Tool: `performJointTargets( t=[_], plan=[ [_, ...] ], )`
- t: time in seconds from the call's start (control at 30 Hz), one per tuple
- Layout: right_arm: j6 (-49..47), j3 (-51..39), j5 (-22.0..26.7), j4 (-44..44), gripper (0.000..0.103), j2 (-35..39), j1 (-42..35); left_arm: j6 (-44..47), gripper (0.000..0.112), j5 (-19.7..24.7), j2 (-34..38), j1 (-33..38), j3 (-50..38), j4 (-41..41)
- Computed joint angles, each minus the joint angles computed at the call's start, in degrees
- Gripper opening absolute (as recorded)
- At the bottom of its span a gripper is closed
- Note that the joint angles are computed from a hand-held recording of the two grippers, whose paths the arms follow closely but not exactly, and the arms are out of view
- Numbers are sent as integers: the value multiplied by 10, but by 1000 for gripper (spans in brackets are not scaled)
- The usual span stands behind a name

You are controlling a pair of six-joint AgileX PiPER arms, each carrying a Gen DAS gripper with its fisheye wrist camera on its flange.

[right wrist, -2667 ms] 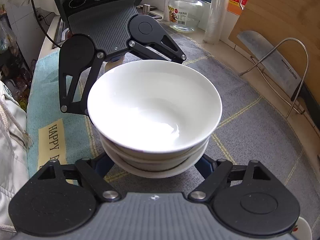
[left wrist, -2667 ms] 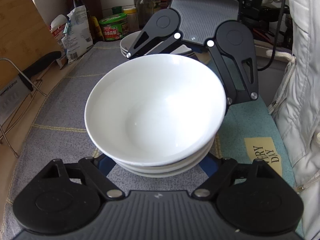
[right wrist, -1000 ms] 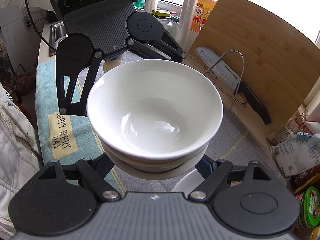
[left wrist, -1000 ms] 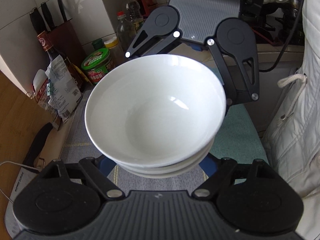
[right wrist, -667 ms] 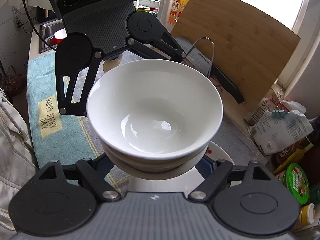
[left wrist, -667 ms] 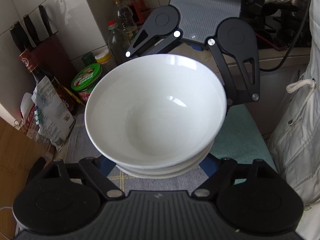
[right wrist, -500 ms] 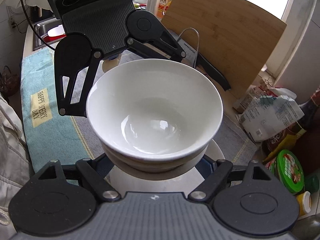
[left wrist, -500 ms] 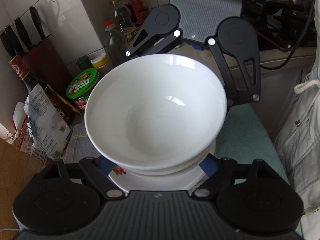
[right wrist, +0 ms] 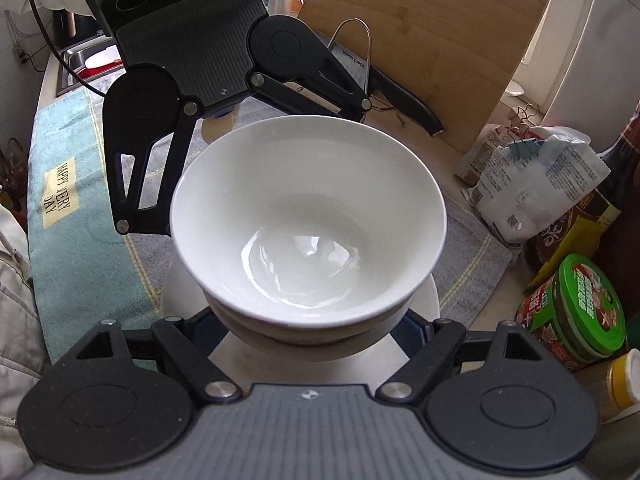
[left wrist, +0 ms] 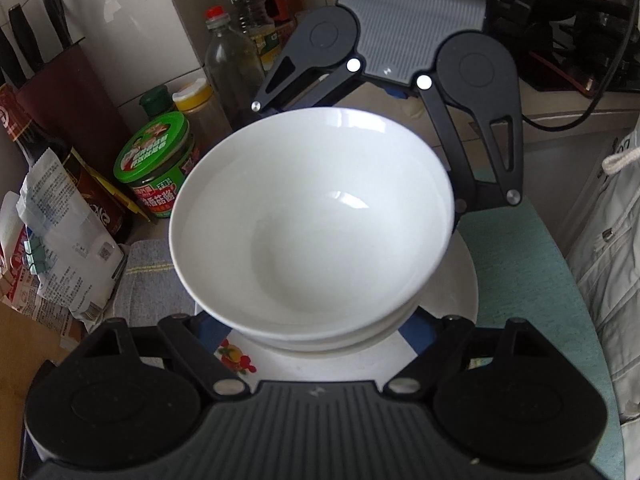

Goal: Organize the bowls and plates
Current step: 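Lower the bowl stack onto the flower-pattern plates with both tools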

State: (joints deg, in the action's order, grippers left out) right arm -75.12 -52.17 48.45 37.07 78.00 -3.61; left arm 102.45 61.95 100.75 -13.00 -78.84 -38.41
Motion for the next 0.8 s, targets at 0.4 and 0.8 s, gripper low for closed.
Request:
performJointTargets(
  t=[0.4, 0.8],
  plan=[
    [-9, -4, 4, 14, 89, 26, -6, -24, 86, 13, 30, -8, -31, 19],
    [-12, 3, -7, 20, 89, 25, -4, -28, 87, 17, 43, -5, -37, 16]
  ],
)
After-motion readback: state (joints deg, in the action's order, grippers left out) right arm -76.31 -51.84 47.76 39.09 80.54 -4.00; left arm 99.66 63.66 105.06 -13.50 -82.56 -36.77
